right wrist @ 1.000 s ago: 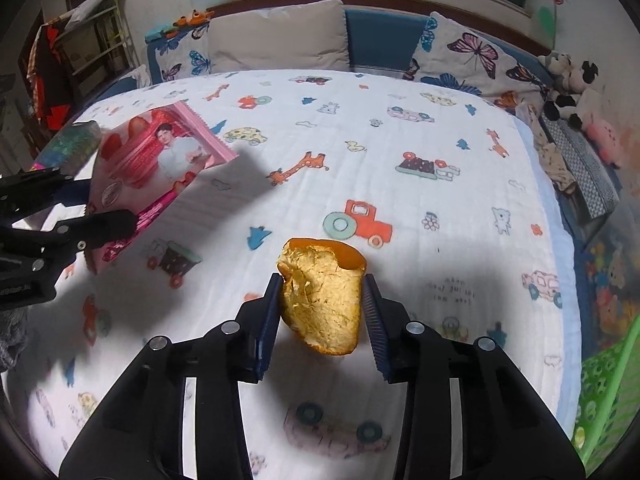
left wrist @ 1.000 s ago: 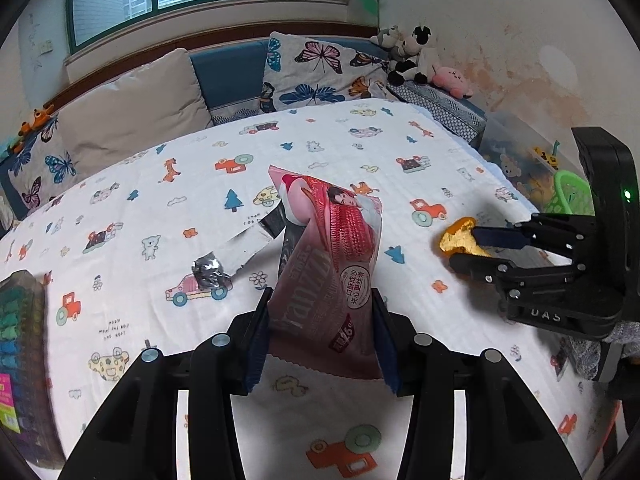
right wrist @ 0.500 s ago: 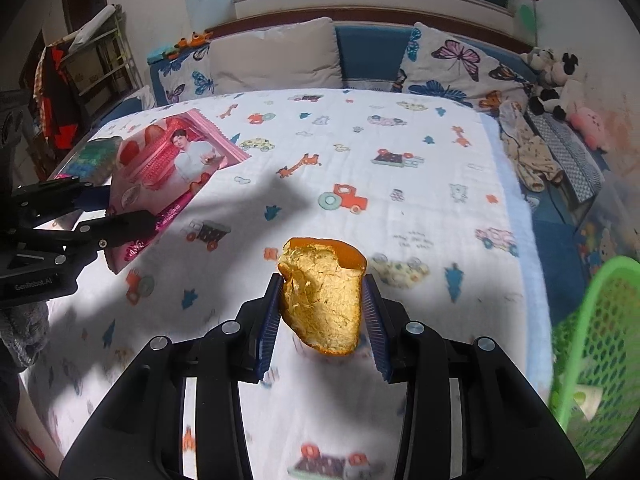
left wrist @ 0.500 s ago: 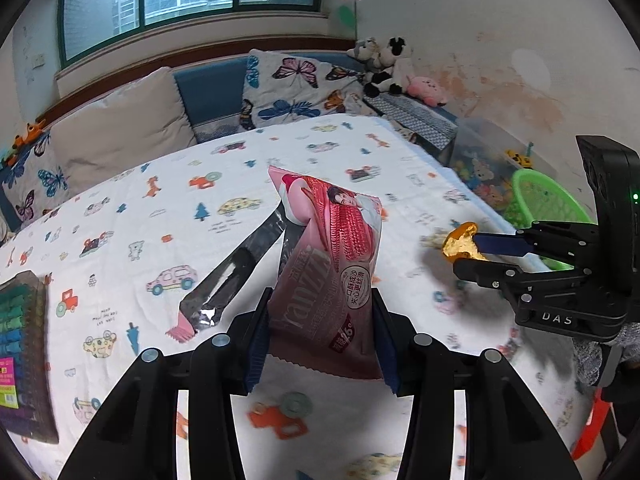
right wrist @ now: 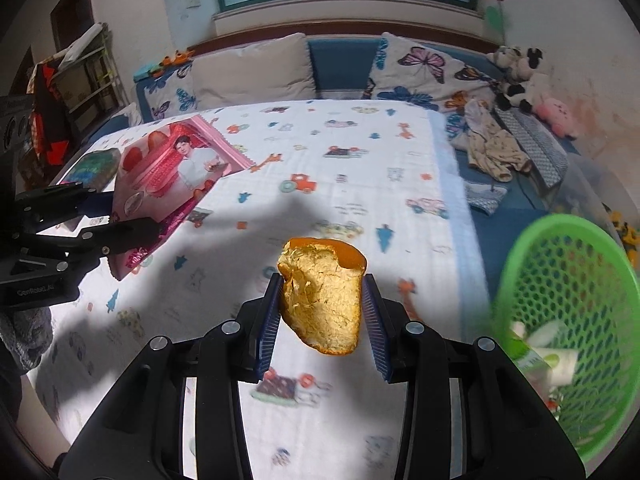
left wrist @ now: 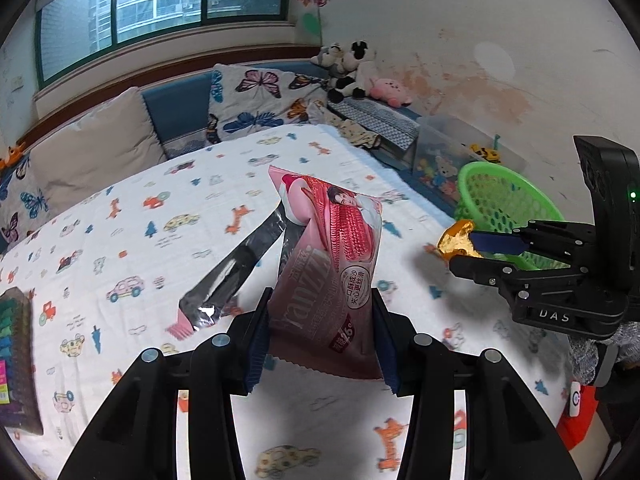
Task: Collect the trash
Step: 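Carry the yellow wrapper over the basket and release it with the right gripper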
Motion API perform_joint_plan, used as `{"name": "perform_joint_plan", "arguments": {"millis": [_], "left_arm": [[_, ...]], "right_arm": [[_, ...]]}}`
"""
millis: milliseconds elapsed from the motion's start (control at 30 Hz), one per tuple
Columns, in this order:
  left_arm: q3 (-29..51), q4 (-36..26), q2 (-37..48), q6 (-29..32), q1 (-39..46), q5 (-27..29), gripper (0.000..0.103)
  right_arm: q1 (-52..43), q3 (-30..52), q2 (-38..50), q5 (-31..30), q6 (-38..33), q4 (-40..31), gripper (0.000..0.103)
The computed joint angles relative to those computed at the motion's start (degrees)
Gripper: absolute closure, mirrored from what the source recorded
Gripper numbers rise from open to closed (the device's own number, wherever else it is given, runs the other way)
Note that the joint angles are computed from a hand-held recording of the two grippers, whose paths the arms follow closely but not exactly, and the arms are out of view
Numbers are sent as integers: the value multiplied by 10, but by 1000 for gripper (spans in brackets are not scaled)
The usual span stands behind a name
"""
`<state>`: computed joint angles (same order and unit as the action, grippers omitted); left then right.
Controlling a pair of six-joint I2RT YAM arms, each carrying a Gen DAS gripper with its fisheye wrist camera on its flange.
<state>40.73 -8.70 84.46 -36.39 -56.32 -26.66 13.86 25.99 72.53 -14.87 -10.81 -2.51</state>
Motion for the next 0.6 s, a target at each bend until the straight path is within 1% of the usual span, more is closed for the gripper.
{"name": "perform_joint_plan", "arguments": {"millis": [200,367,500,600], "left_arm": [[48,-10,33,1,-23,-7,58],[89,-16,63,5,-38,-8,58],[127,-20,91,12,-47,-6,58],[158,-21,115,22,-51,0,58]], "right_arm": [[-82,-17,-46,-31,-38,-35,63],[-172,-9,-63,-68,-81,-69,63],[-245,11,-44,-95,-114,-82,63],[-302,34,-10,-108,-140,-83,62]]}}
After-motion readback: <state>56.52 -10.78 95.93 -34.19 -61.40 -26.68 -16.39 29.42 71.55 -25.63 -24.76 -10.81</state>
